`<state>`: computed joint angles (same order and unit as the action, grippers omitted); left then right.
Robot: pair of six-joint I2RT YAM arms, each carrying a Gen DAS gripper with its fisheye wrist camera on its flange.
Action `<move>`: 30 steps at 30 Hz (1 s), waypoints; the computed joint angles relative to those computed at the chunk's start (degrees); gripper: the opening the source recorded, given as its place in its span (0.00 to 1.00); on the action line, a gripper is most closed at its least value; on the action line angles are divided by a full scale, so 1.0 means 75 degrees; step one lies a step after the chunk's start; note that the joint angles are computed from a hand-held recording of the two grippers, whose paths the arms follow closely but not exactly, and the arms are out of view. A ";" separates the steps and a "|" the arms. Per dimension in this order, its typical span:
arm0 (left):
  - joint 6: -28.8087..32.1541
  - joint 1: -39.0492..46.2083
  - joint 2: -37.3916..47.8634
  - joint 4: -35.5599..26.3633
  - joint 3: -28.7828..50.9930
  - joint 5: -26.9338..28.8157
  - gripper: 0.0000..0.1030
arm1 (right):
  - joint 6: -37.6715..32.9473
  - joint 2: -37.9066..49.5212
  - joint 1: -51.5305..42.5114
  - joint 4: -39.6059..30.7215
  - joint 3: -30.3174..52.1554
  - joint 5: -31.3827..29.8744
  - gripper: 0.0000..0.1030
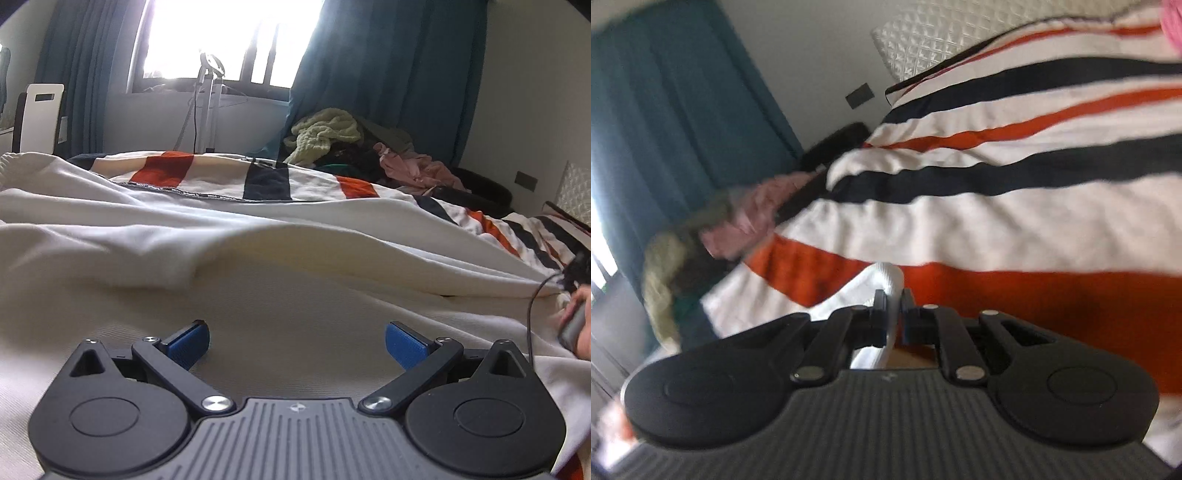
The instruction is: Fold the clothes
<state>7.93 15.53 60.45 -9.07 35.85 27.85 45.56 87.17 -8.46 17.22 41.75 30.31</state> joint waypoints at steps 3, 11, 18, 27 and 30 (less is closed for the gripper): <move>0.0034 -0.0020 0.0017 -0.0090 0.0050 -0.0054 0.99 | -0.0051 -0.0082 -0.0130 -0.0060 -0.0184 -0.0285 0.10; 0.0039 0.0034 -0.0048 -0.0120 0.0126 -0.0049 0.99 | -0.0882 -0.0830 0.0220 -0.0855 -0.0227 -0.0265 0.23; 0.0067 0.0330 -0.0481 -0.0464 0.0261 0.0260 0.99 | -0.1590 -0.3226 0.1413 -0.1852 -0.0691 -0.0182 0.78; 0.0588 0.1436 -0.1546 -0.1986 0.0721 0.1551 0.99 | -0.0446 -0.5028 0.4827 -0.6090 0.0839 0.1368 0.78; 0.1078 0.1917 -0.1663 -0.2801 0.1015 0.2131 1.00 | 0.0641 -0.4856 0.6105 -0.7665 0.1602 0.2306 0.78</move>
<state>16.02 29.91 47.98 -30.08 43.47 43.83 50.37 50.74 37.32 -40.27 53.76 47.61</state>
